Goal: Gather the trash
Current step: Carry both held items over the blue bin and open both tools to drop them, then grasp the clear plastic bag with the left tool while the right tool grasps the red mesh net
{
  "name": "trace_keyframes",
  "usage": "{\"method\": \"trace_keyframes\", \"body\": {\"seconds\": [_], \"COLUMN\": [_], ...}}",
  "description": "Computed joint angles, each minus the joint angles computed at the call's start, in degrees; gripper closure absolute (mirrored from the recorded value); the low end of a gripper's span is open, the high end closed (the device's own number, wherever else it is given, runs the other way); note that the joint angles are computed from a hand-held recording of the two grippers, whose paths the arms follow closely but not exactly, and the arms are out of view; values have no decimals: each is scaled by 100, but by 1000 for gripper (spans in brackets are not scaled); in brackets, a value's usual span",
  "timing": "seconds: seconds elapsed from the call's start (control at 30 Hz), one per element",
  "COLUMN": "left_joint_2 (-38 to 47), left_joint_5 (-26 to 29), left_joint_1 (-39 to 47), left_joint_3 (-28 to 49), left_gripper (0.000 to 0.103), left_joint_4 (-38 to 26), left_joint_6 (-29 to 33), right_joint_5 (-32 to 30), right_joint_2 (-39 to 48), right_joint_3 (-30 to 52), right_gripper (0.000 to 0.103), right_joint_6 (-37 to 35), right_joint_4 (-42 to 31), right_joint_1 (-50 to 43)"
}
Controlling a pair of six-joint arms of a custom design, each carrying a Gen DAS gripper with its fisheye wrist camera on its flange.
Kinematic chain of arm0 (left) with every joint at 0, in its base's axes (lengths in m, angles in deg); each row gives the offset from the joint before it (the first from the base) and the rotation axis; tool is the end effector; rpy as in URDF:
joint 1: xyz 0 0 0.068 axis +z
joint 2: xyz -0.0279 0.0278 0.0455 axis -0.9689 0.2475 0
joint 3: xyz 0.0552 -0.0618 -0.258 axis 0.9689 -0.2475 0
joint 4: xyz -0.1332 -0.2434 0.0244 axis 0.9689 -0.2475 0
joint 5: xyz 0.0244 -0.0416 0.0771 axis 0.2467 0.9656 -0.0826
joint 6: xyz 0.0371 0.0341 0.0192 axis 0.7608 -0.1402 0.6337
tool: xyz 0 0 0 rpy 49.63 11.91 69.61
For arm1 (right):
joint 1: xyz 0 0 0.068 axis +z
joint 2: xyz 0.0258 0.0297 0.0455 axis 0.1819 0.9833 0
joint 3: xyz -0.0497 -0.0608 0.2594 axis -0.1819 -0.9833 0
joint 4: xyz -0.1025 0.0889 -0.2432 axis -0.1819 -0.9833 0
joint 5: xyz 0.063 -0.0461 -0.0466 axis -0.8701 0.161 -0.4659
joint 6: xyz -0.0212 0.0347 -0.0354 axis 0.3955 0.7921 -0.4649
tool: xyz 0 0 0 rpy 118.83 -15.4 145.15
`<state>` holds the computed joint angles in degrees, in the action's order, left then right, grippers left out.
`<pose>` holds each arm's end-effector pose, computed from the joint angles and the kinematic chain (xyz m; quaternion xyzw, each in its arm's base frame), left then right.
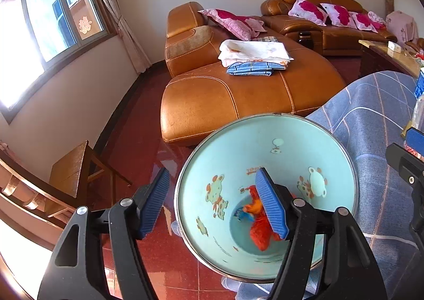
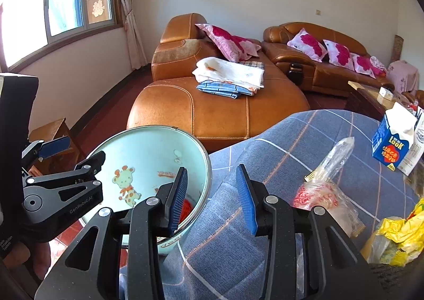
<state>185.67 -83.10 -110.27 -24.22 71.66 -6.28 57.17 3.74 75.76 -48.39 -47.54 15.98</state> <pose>0.3196 -0.1972 0.1275 0.0621 0.9124 0.1115 0.3889 0.2796 0.0276 0.1214 -0.0410 0.8969 0.0331 0.4391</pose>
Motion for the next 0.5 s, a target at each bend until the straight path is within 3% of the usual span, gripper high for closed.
{"method": "trace_keyframes", "body": {"seconds": [0.23, 0.37, 0.5], "left_joint_2": [-356, -527, -427], "left_joint_5": [-4, 30, 91], "left_joint_1": [-239, -546, -1025], "left_joint_3": [-183, -303, -254], "left_gripper": [37, 37, 37], "left_joint_4": [62, 142, 181], "left_joint_6": [-70, -87, -84], "right_joint_5": [159, 242, -105], "right_joint_2": [-1256, -2833, -4722], "right_joint_3": [-472, -992, -1367], "right_gripper": [61, 56, 51], "right_joint_6": [16, -83, -204], "right_joint_4": [-439, -1089, -2233], "right_joint_1": [-140, -420, -1418]}}
